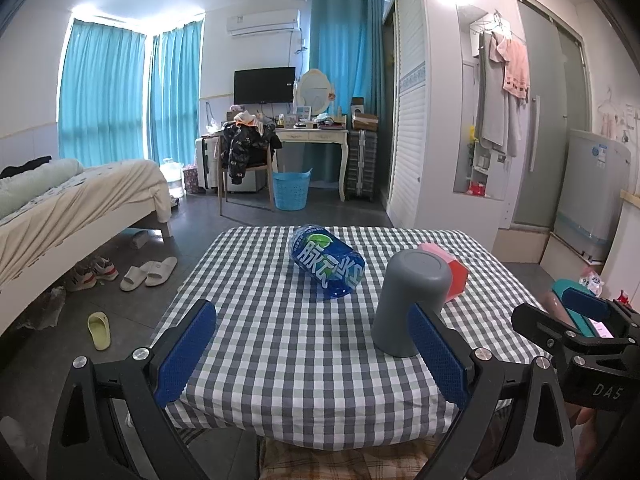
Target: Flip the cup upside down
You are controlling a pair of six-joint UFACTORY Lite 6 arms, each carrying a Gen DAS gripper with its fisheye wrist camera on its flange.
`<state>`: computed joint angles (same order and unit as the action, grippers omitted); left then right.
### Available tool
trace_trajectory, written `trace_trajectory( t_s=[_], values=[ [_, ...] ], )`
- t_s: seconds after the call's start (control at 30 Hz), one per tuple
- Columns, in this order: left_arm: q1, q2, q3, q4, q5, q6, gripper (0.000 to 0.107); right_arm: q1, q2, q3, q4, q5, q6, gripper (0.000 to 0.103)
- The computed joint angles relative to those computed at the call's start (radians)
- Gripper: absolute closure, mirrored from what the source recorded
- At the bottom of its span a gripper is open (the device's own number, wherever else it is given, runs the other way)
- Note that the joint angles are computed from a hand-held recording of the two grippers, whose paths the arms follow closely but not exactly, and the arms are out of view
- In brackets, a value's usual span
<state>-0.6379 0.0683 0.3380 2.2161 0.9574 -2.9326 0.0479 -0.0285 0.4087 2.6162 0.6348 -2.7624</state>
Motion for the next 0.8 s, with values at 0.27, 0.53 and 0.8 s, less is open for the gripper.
trace_trajectory(
  t_s=[0.27,0.53,0.8],
  values=[
    [0.0,-0.002,0.0,0.0,-0.001,0.001,0.008,0.002,0.002,-0.005,0.005,0.003,-0.005,0.0],
    [0.0,-0.003,0.0,-0.003,-0.002,0.002,0.008,0.008,0.016,0.001,0.012,-0.001,-0.011,0.0],
    [-0.001,0.001,-0.019,0.011,0.021,-0.022,0.008,0.011,0.028,0.006,0.015,0.0,-0.012,0.0]
  ],
)
